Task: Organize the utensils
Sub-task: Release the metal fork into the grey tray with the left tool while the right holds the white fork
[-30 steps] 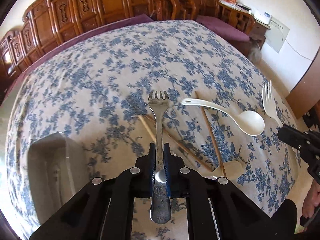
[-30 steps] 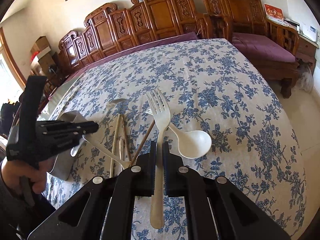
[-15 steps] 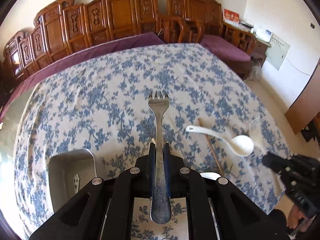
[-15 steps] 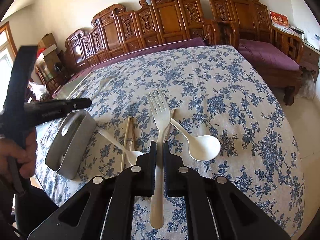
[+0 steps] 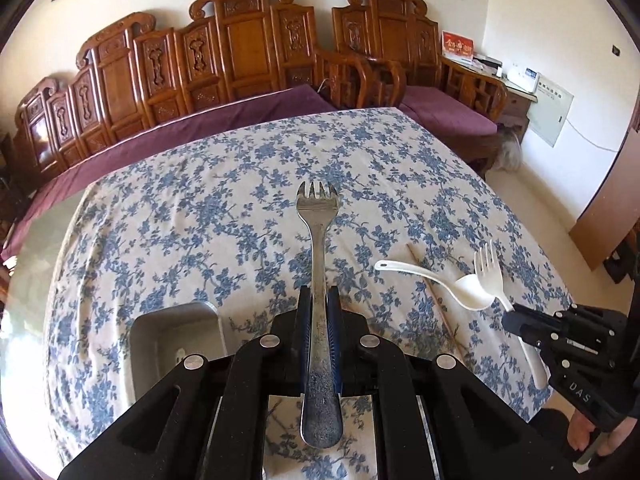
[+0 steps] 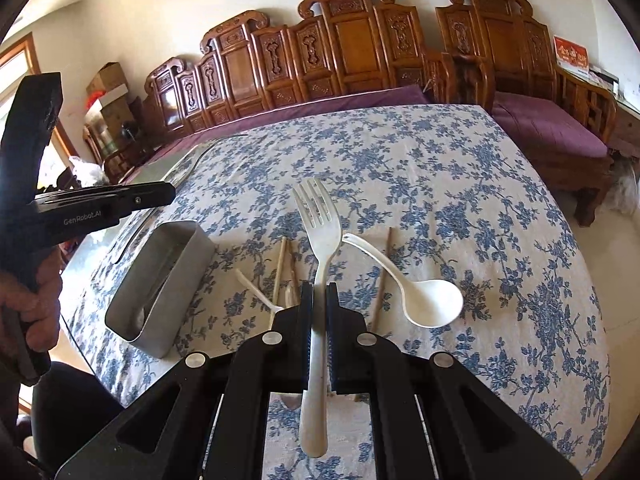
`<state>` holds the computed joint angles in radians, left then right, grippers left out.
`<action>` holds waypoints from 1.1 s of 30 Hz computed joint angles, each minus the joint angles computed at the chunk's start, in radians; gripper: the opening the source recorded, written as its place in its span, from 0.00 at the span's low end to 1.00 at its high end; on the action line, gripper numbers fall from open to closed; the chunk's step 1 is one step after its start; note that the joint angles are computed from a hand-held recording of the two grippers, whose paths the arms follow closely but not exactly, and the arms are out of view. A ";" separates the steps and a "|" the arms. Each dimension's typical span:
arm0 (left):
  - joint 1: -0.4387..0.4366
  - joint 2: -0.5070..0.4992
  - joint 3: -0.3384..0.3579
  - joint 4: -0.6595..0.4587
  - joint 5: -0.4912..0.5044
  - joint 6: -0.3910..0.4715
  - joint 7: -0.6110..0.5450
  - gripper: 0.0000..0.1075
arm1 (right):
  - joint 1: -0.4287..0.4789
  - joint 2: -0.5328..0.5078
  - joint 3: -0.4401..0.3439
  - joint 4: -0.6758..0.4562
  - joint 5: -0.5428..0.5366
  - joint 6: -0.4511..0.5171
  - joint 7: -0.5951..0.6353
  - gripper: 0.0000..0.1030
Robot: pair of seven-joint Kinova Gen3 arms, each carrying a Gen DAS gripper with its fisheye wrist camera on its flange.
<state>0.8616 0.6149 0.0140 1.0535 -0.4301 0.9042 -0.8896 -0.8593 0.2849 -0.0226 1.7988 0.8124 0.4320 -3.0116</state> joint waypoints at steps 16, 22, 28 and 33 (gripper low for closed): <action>-0.086 -0.170 0.004 0.375 -0.066 -0.144 0.115 0.07 | -0.063 0.078 -0.012 -0.123 -0.034 0.054 0.072 0.08; -0.135 -0.159 0.019 0.433 -0.057 -0.145 0.115 0.07 | -0.084 0.113 -0.001 -0.180 -0.083 0.056 0.125 0.08; -0.157 -0.119 0.030 0.435 -0.029 -0.135 0.087 0.07 | -0.103 0.136 0.009 -0.222 -0.131 0.057 0.178 0.08; -0.160 -0.078 0.026 0.408 -0.001 -0.123 0.072 0.07 | -0.118 0.149 0.023 -0.240 -0.162 0.054 0.200 0.08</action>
